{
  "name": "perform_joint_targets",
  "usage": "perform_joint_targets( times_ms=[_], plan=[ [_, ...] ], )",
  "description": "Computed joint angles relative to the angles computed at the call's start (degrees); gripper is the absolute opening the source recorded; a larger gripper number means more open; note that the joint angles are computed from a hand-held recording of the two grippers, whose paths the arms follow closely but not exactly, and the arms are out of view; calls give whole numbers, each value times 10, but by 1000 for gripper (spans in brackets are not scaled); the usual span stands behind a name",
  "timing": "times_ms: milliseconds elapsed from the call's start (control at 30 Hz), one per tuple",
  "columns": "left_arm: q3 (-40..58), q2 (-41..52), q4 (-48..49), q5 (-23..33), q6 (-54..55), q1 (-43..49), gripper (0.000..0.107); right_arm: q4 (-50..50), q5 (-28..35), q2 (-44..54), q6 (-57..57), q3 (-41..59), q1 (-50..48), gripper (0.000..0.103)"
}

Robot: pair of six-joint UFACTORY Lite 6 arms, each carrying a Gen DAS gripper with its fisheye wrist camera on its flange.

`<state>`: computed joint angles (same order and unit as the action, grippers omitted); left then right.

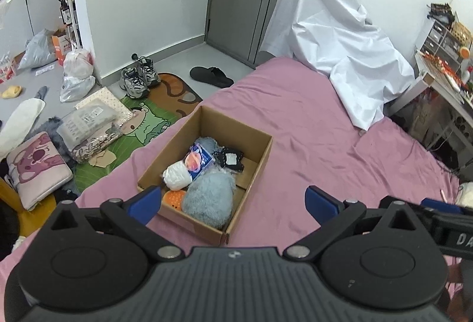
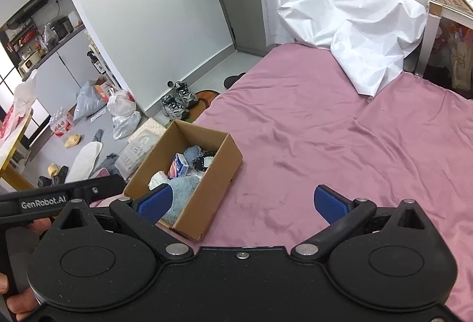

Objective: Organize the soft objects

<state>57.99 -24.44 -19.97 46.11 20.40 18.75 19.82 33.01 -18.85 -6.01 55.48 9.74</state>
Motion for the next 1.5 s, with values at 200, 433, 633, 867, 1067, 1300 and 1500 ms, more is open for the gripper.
perform_joint_targets(
  times_ms=[200, 433, 633, 867, 1067, 1300, 1500],
  plan=[
    [-21, -52, 18, 27, -9, -14, 103, 10, 34, -41, -25, -10, -25, 103],
    [-33, -103, 43, 59, -29, -29, 103, 41, 65, -91, -68, -23, -59, 103],
    [-38, -135, 27, 82, -8, -10, 103, 19, 82, -132, -44, -38, -57, 103],
    [-37, -165, -5, 114, 38, 32, 102, -19, 105, -181, -4, -52, -48, 103],
    [-41, -191, -26, 134, 64, 59, 102, -38, 117, -213, 19, -61, -43, 103],
    [-46, -210, -60, 164, 110, 108, 103, -79, 123, -243, 64, -74, -12, 103],
    [-49, -223, -76, 179, 134, 137, 103, -98, 126, -249, 85, -76, 6, 103]
  ],
)
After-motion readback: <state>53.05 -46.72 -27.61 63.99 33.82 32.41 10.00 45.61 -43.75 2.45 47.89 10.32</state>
